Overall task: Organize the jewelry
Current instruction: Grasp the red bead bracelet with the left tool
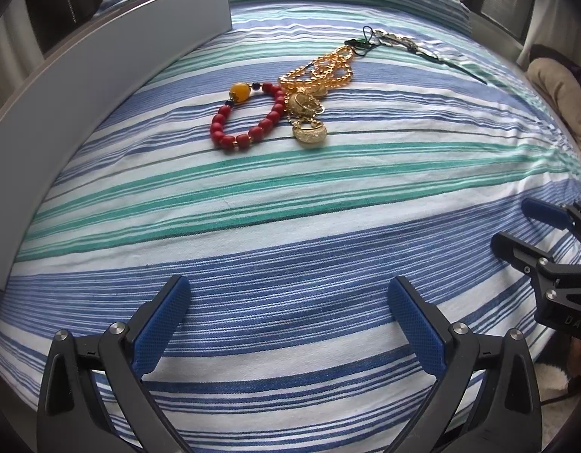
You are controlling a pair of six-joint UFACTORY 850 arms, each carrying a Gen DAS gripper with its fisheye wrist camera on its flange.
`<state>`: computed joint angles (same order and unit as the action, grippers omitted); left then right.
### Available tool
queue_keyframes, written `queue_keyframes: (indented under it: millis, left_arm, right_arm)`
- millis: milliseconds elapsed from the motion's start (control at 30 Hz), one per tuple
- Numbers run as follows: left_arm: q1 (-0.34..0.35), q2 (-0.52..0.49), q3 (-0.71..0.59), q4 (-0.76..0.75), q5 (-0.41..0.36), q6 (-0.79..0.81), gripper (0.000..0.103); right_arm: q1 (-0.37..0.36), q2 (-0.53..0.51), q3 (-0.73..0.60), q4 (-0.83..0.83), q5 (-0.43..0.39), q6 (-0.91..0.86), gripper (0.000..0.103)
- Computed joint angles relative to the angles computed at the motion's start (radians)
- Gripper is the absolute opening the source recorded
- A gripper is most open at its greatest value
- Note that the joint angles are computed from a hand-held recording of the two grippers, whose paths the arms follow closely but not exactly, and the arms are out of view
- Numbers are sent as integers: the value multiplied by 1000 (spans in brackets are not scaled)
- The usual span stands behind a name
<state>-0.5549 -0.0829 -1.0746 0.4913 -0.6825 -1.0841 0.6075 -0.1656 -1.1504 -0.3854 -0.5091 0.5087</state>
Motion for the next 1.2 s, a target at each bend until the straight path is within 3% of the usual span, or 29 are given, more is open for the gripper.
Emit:
queue_keyframes:
  millis: [167, 267, 400, 467, 533, 567, 833, 900, 1067, 1200]
  left_arm:
    - [64, 11, -30, -176, 15, 204, 102]
    - [146, 15, -74, -243, 43, 288, 102]
    - [265, -63, -180, -427, 73, 580, 102]
    - [285, -130, -246, -435, 41, 683, 93]
    - [294, -188, -300, -438, 5, 760, 73]
    - [296, -210, -318, -449, -3, 793, 68]
    - [283, -258, -339, -396, 31, 826, 38]
    - [284, -247, -321, -409, 64, 837, 18]
    - [290, -188, -262, -420, 60, 748, 16]
    - [301, -68, -141, -416, 65, 648, 16]
  right_arm:
    - [0, -4, -6, 10, -4, -11, 75]
    - [1, -4, -6, 11, -2, -15, 75]
    - [1, -8, -12, 15, -4, -19, 77]
    - [1, -8, -13, 17, -5, -22, 77]
    - [1, -8, -14, 19, -6, -23, 77]
    - [1, -8, -14, 19, -7, -23, 77]
    - [3, -13, -21, 29, -10, -34, 77]
    - [4, -14, -20, 29, -10, -34, 77]
    - [-1, -18, -27, 60, -20, -63, 77]
    - [-41, -30, -65, 277, -66, -209, 77]
